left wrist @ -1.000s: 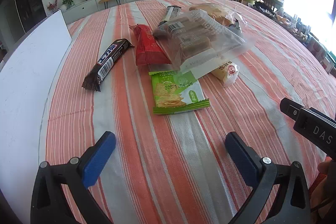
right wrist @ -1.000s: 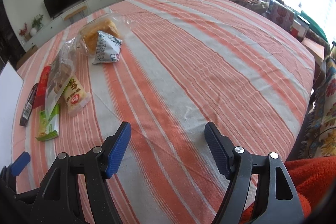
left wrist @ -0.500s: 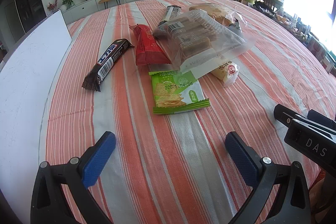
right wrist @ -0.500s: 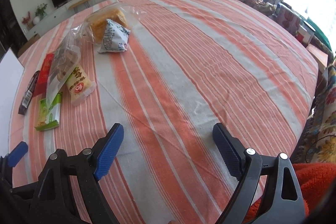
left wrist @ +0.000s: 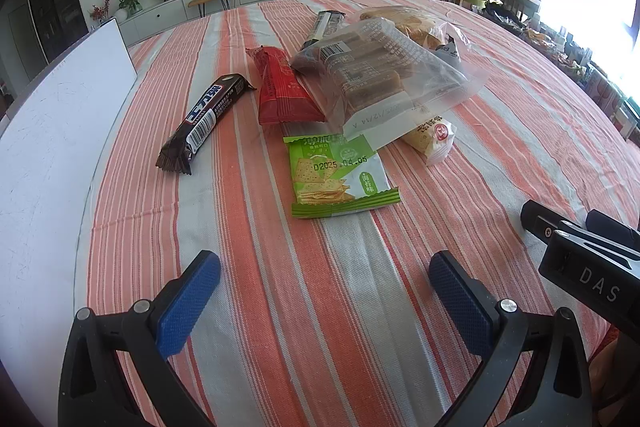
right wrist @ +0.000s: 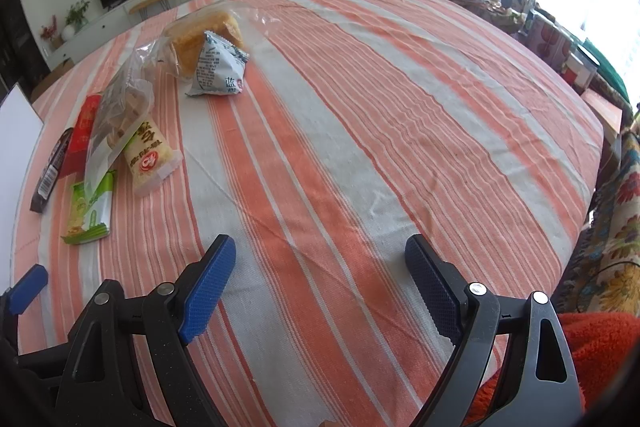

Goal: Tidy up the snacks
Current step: 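Return both tools over the table toward the remaining snacks, then grasp the dark chocolate bar with the left tool while the right tool grasps the white triangular packet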

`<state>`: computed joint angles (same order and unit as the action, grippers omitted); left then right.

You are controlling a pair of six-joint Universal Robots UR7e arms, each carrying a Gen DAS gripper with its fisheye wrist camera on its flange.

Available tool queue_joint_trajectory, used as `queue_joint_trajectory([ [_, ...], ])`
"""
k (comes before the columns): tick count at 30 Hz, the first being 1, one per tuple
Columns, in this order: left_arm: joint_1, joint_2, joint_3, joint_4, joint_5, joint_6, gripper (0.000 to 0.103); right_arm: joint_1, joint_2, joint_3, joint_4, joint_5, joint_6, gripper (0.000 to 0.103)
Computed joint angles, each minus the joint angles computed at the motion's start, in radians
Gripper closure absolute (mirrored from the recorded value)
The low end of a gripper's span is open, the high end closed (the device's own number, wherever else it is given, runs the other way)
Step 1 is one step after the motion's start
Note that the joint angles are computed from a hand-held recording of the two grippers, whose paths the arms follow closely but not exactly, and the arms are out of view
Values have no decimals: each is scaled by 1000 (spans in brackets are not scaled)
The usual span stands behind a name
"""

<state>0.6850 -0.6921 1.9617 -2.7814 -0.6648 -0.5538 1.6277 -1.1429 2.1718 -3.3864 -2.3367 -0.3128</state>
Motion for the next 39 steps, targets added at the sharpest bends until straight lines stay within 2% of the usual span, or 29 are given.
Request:
queue_joint_trajectory([
  [6, 5, -7, -6, 20, -13, 9, 0, 0, 0, 0, -1, 0, 0, 13],
  [8, 15, -29, -25, 102, -50, 3, 0, -1, -1, 1, -1, 1, -1, 13],
  [10, 29, -59, -60, 253, -95, -66, 0, -1, -2, 1, 1, 3, 0, 13],
  [12, 37, -93, -58, 274, -130, -91, 1, 1, -2, 0, 3, 1, 2, 13],
  [14, 41, -124, -50, 263, -133, -103, 1, 2, -2, 0, 1, -2, 3, 13],
  [18, 61, -149, -110, 352, -89, -143, 3, 2, -1, 0, 0, -4, 4, 12],
  [21, 81, -144, -187, 455, -22, -196, 13, 2, -1, 0, 0, -1, 4, 12],
  [23, 106, -134, -233, 477, -8, -197, 15, 3, 1, 0, 0, -2, 5, 12],
  [25, 139, -106, -296, 545, 10, -211, 28, 3, 1, 0, -1, -3, 5, 12],
  [27, 171, -71, -346, 589, 23, -199, 34, 2, -1, 1, 0, -2, 5, 12],
  [31, 212, -30, -375, 511, 12, -93, 36, 3, 0, 0, 0, -1, 4, 12],
  [32, 215, -26, -366, 468, 10, -61, 40, 3, 0, 0, -1, -2, 4, 12],
  [33, 217, -26, -356, 437, 0, -34, 61, 3, 0, 0, -1, -2, 4, 12],
  [34, 217, -27, -342, 395, -15, -9, 75, 3, 1, 0, -1, -3, 4, 12],
  [36, 207, -35, -322, 396, -4, -35, 85, 3, 1, 0, -2, -4, 4, 12],
  [39, 176, -63, -264, 422, 5, -149, 85, 3, 1, 0, -1, -3, 5, 12],
])
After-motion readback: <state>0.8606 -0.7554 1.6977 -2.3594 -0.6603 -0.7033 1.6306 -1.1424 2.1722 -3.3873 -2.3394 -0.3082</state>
